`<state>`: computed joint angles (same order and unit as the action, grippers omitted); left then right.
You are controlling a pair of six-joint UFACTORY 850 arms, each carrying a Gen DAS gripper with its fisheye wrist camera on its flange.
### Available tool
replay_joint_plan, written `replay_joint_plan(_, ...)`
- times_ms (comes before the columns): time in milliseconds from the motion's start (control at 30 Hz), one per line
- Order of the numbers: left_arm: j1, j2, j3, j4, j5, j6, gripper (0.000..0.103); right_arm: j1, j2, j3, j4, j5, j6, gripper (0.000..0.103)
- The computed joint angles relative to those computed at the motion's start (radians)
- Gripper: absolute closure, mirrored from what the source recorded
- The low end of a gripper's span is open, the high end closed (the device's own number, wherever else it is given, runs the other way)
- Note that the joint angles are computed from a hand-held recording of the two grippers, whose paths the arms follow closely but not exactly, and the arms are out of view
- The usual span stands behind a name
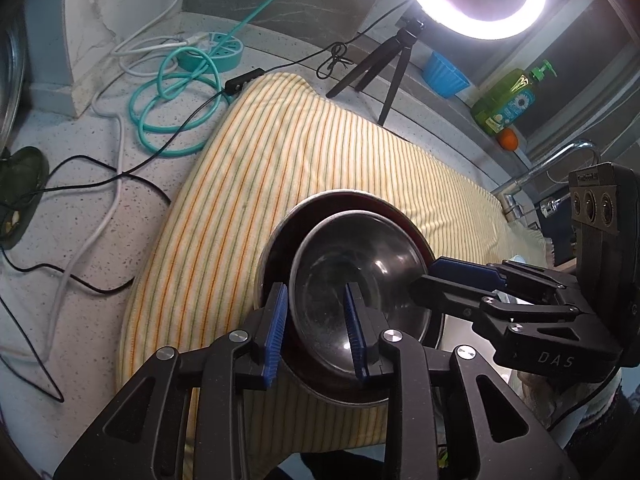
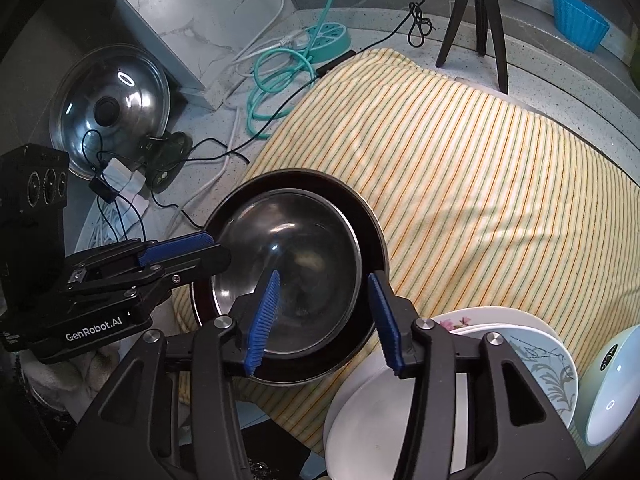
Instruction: Organize plates and bowls
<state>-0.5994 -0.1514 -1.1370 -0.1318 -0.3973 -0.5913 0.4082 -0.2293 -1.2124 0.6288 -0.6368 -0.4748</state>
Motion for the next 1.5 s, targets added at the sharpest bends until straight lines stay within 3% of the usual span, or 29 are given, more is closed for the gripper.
replay_joint_plan(167, -0.006, 0.009, -0.005, 0.027, 0.007, -0.022, 0.072, -0.019, 0.026, 0.016, 0.054, 0.0, -0.039, 0.054)
replay_joint_plan(300, -0.015, 0.016, -0.011, 0.059, 0.013, -0.05, 0.055, -0.037, 0.06, 0.046, 0.1, 0.021, -0.071, 0.026)
replay_joint_plan(400, -0.024, 0.02, -0.016, 0.115, 0.013, -0.104, 0.043, -0.052, 0.082, 0.065, 0.106, 0.032, -0.072, 0.02)
replay_joint_plan(733, -0.066, 0.011, -0.046, 0.222, 0.002, -0.2, 0.041, -0.128, 0.168, 0.137, 0.089, 0.054, -0.048, 0.018)
replay_joint_plan(1000, -0.104, -0.028, -0.106, 0.231, 0.001, -0.174, 0.041, -0.237, 0.244, 0.2, 0.099, 0.063, -0.05, 0.018)
replay_joint_plan(1500, -0.173, -0.187, -0.293, 0.073, -0.001, 0.019, 0.041, -0.477, 0.335, 0.305, 0.064, 0.066, -0.044, 0.018)
